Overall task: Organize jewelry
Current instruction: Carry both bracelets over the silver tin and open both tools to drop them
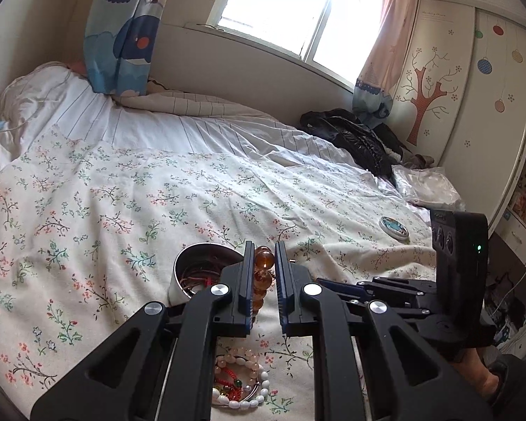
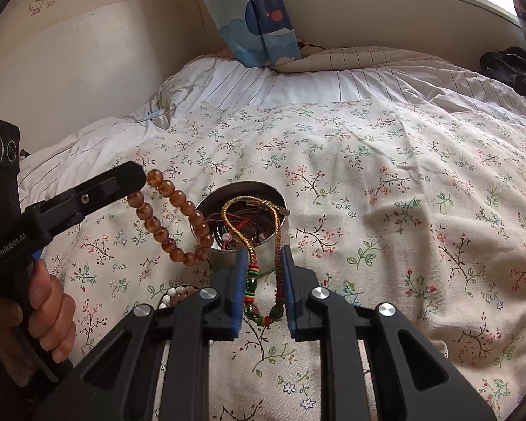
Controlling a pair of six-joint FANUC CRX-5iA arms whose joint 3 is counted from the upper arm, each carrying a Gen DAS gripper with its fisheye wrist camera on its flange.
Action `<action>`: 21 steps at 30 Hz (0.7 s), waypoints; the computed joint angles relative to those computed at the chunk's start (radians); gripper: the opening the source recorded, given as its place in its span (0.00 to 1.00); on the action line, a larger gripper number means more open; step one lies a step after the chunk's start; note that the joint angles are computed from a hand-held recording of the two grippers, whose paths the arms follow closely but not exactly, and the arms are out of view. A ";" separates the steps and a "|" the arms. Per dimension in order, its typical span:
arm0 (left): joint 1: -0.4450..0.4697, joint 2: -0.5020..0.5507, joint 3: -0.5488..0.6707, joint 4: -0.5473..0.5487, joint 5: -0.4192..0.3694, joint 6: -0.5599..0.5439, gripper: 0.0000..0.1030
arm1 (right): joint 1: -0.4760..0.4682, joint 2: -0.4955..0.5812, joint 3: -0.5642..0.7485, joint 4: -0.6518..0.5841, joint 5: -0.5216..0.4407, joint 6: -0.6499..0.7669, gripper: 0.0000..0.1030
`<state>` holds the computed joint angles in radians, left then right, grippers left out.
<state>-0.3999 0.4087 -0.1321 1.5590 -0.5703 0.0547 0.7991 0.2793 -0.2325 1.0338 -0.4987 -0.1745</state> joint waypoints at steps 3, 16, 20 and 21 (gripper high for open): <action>-0.005 0.017 0.023 0.010 -0.003 0.004 0.10 | -0.003 0.008 0.010 0.000 0.000 0.006 0.19; 0.011 0.100 0.149 -0.171 0.007 0.199 0.11 | -0.010 0.048 0.071 -0.036 -0.005 0.065 0.19; 0.043 0.139 0.234 -0.430 0.037 0.463 0.12 | -0.006 0.071 0.107 -0.080 -0.014 0.121 0.19; 0.048 0.140 0.234 -0.430 0.040 0.480 0.14 | -0.006 0.076 0.114 -0.083 -0.014 0.129 0.19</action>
<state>-0.3522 0.5491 0.1023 1.1287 -0.5302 0.5349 0.7932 0.3549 -0.1183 0.9504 -0.5125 -0.0457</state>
